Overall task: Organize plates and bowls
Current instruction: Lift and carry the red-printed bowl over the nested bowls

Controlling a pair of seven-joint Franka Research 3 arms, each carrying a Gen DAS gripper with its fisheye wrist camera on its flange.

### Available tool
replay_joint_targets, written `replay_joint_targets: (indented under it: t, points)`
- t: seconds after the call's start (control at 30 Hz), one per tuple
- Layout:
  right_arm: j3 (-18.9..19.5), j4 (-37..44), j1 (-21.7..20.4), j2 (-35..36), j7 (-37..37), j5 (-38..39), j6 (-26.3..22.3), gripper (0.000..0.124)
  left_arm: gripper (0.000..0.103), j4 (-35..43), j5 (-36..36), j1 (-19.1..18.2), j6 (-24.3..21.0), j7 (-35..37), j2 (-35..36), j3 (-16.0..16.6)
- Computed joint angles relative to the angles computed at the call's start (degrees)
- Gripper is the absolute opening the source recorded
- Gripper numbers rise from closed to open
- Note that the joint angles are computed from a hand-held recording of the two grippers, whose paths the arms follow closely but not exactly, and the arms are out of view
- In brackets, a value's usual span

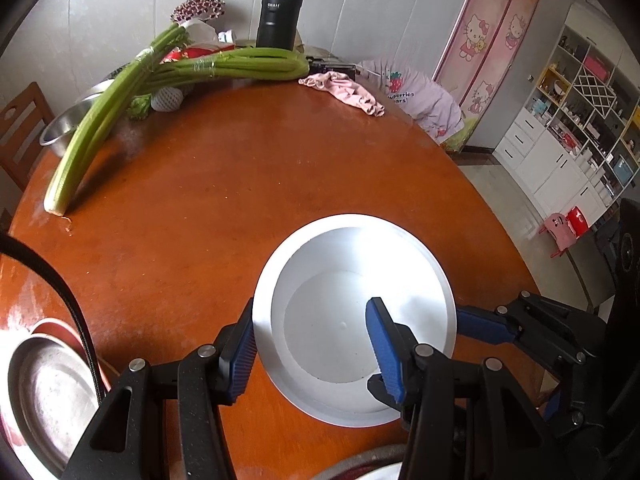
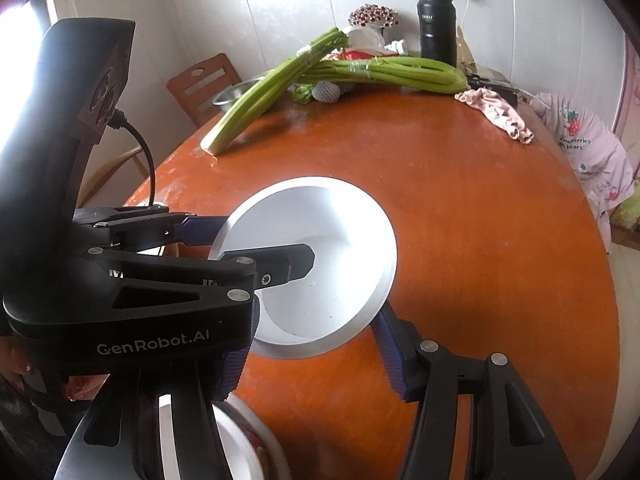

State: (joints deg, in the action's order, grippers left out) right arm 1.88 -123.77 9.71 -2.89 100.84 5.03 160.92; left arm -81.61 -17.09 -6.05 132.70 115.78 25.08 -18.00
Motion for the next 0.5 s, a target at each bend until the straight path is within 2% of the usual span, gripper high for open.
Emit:
replay_joint_targets:
  t: [0.5]
  points:
    - [2.4,-5.3,-0.6,-5.9,4.5,-4.2,2.5,0.06,0.052,-11.4,-6.3,1.2,4.8,4.7,-9.7,0.5]
